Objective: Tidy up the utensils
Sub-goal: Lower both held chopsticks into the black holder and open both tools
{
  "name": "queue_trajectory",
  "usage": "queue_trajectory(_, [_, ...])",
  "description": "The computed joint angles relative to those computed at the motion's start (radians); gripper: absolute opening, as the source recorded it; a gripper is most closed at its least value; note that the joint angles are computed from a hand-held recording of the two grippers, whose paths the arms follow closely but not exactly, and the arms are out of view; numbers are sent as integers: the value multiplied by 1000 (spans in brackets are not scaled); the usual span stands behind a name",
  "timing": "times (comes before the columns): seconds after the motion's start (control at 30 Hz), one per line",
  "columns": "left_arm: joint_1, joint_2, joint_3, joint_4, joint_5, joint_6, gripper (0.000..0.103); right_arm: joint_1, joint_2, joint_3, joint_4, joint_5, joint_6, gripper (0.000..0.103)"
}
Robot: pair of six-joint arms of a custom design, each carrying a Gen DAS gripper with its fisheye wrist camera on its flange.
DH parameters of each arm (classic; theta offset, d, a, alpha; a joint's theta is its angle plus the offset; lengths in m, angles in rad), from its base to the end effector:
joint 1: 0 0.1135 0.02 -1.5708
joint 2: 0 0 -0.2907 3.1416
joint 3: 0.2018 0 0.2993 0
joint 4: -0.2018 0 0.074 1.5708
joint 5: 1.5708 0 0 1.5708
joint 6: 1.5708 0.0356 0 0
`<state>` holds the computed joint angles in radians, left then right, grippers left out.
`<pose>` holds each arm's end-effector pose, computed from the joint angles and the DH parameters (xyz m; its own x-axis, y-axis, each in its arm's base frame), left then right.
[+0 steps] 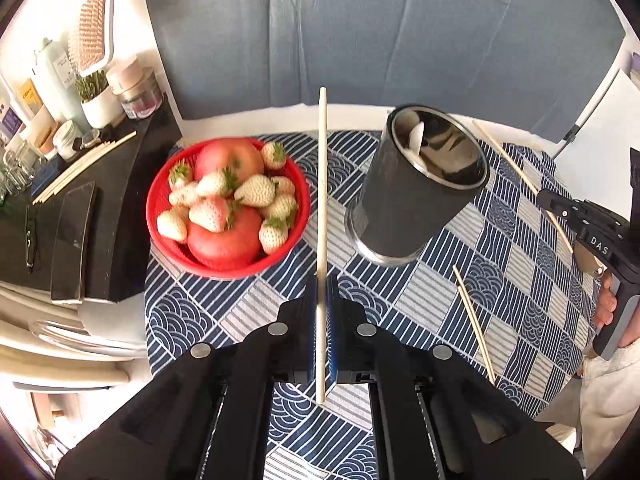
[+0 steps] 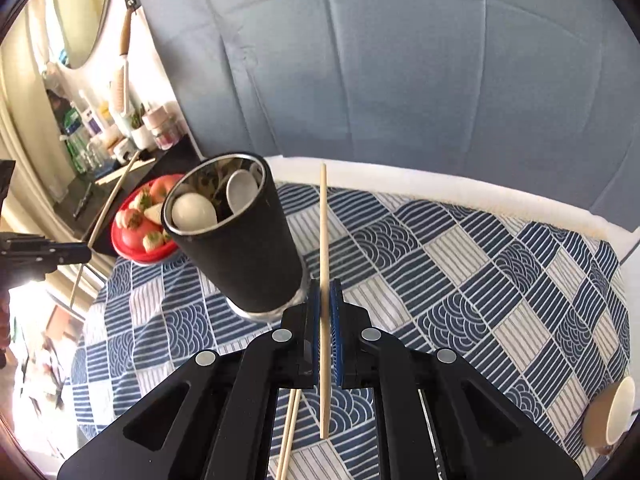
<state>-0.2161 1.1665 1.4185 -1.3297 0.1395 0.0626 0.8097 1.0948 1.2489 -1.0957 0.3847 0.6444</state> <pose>0.2200 -0.0534 0.4157 -0.8414 0.2481 -0.4801 0.3299 0.9395 -0.0926 0.1685 0.1575 0.3897 -0.7575 0.0121 -0.6527 -0.0798 0.9906 0.1110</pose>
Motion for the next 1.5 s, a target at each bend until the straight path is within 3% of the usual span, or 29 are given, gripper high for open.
queue_trajectory(0.3, [10,104,203,38,91,-38,5,-112,44,87,136,-81,-126,5])
queue_trajectory(0.4, [-17,137,248,63,79,-46,5,-140,42,115,175,-118,-149,5])
queue_trajectory(0.57, [-23,174,275,137,180,-90,5,-151,56,194,177,-146,-206,5])
queue_trajectory(1.1, [-85,184,84,516,347,-202,5,-135,125,329,203,-207,-312,5])
queue_trajectory(1.5, [-163,143,-148,744,305,-269,5,-135,171,301,168,-257,-332,5])
